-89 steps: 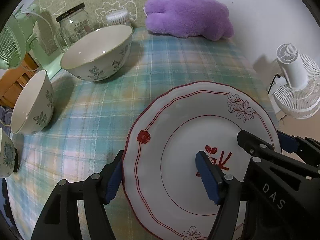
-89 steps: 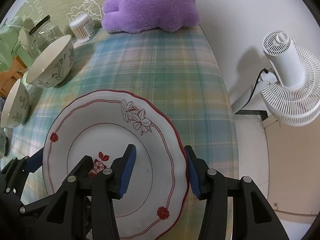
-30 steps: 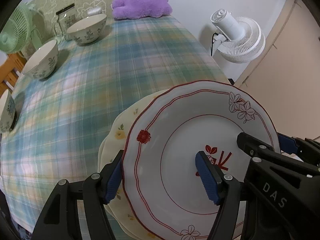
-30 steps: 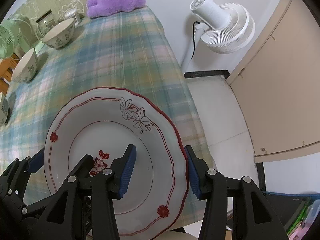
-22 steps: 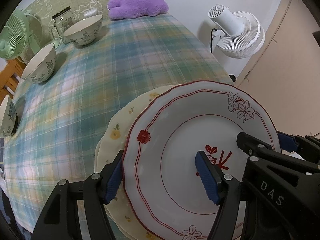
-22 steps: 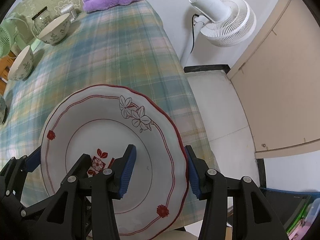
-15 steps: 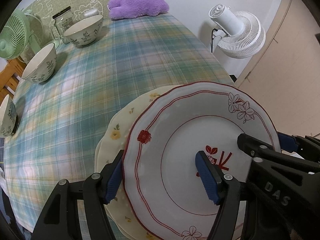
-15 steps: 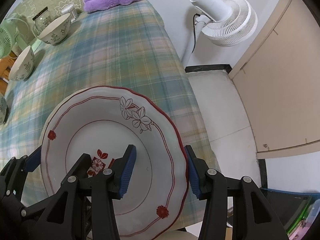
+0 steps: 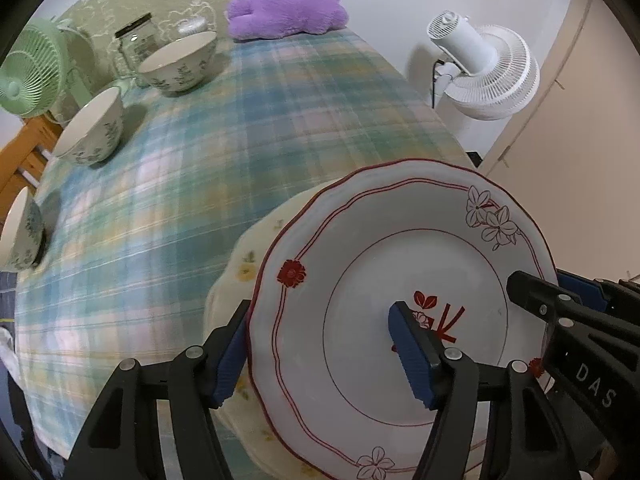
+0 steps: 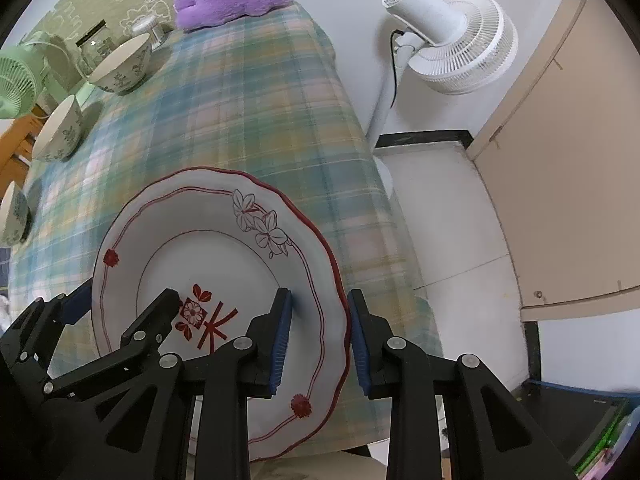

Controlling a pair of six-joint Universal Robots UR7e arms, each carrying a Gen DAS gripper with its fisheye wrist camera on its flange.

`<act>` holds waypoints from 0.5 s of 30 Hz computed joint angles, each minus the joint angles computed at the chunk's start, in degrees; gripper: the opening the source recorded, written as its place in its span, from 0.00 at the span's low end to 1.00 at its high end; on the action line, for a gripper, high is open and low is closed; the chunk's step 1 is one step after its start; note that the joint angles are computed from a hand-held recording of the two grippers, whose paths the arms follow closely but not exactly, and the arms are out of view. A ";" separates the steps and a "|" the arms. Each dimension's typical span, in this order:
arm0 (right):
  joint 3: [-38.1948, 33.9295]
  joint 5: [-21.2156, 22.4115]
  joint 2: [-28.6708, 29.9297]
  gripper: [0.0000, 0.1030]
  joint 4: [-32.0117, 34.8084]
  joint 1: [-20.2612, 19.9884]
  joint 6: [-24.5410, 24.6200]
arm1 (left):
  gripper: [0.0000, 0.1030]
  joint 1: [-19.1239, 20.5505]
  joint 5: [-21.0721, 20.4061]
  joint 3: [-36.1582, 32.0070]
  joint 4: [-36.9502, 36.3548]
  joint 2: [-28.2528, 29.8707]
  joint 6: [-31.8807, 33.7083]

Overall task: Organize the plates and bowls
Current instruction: 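Lift and carry the red-flowered plate over the yellow-flowered stack with the left tool, then lower the red-flowered plate onto the stack and open the left tool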

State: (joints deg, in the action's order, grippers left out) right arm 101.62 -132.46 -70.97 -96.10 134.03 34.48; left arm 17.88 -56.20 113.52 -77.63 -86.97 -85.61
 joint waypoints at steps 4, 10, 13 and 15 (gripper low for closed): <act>-0.01 1.56 1.04 0.30 -1.50 0.23 -1.88 | 0.66 -0.09 -0.47 -0.03 2.72 -1.33 -3.90; 0.14 2.63 1.70 0.30 -1.47 -0.10 -1.77 | 0.66 -0.27 -0.35 -0.54 4.92 -0.41 -4.85; 0.08 1.86 2.04 0.30 -1.12 0.07 -1.30 | 0.67 -0.30 -0.06 -1.16 6.30 0.91 -5.07; -0.33 0.92 2.65 0.31 0.12 0.44 -0.54 | 0.66 -0.33 0.19 -1.61 7.47 1.86 -5.27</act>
